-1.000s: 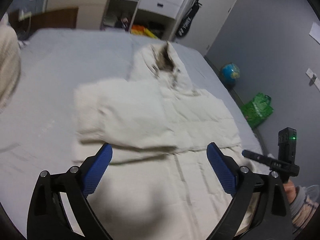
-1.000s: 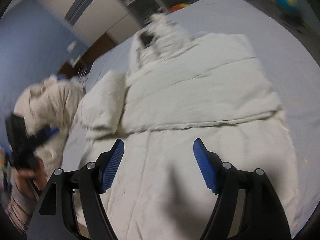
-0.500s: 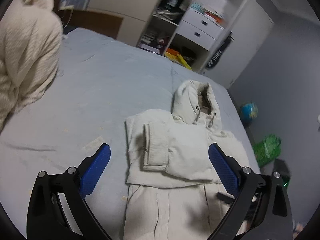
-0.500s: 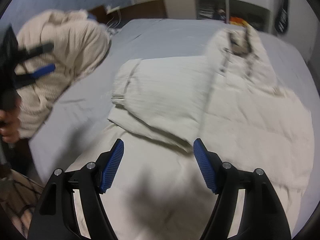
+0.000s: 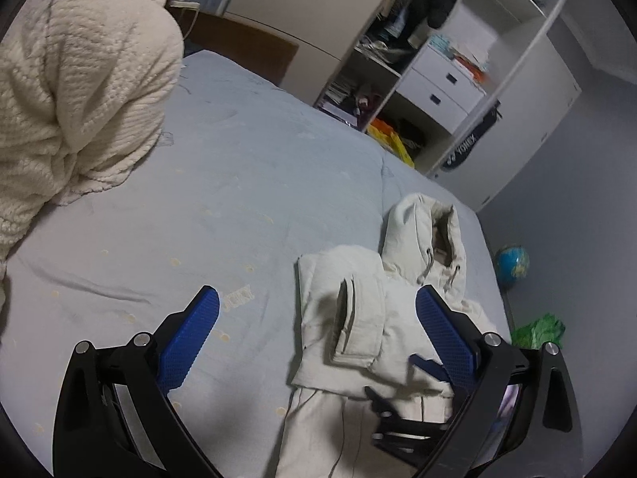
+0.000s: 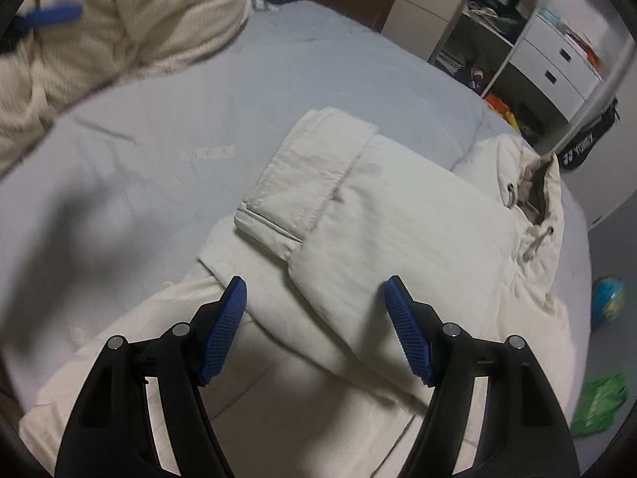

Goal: Fold large clothes

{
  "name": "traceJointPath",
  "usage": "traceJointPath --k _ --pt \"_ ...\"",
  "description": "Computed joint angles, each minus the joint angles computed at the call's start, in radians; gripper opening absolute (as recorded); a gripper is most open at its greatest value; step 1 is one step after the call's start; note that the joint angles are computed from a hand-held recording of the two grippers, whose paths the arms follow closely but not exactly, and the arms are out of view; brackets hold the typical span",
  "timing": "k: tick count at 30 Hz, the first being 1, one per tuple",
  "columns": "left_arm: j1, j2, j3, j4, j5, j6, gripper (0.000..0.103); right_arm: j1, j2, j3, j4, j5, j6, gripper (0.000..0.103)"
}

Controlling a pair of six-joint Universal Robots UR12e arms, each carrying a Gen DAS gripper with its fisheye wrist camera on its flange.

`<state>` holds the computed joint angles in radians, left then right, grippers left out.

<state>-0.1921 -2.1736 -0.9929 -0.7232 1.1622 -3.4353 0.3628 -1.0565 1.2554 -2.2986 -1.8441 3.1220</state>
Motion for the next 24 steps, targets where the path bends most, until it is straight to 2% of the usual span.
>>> traceJointPath --k 1,4,8,9,10,11,12,13,15,19,24 --pt "0.002 0.001 -0.001 0.005 0.000 -0.005 0.095 0.009 0.017 -0.017 0.016 -0.045 -0.018 0.068" --pt "0.004 0.002 -0.003 0.012 0.000 -0.006 0.095 0.020 0.048 -0.048 0.042 -0.115 -0.037 0.068" --pt "0.004 0.000 0.001 -0.001 -0.005 -0.004 0.095 0.013 0.055 -0.049 0.037 -0.112 0.012 0.067" --pt "0.004 0.000 0.003 -0.004 -0.008 -0.003 0.095 0.011 0.055 -0.048 0.035 -0.109 0.019 0.063" --pt "0.002 -0.003 0.008 -0.008 -0.009 -0.001 0.095 0.008 0.055 -0.045 0.033 -0.110 0.036 0.053" --pt "0.001 -0.004 0.009 -0.010 -0.011 0.002 0.095 0.004 0.051 -0.040 0.031 -0.100 0.048 0.048" --pt "0.001 -0.005 0.011 -0.012 -0.014 0.006 0.095 -0.001 0.048 -0.037 0.029 -0.085 0.056 0.036" --pt "0.000 -0.007 0.014 -0.015 -0.017 0.012 0.095 -0.007 0.042 -0.030 0.024 -0.058 0.063 0.028" --pt "-0.003 -0.010 0.019 -0.026 -0.017 0.027 0.095 -0.014 0.031 -0.019 0.014 -0.020 0.072 0.021" --pt "-0.007 -0.014 0.024 -0.039 -0.009 0.040 0.095 -0.041 -0.006 0.020 -0.052 0.053 0.159 0.017" --pt "-0.007 -0.017 0.025 -0.049 -0.011 0.037 0.095 -0.096 -0.079 0.114 -0.189 0.165 0.342 0.016"
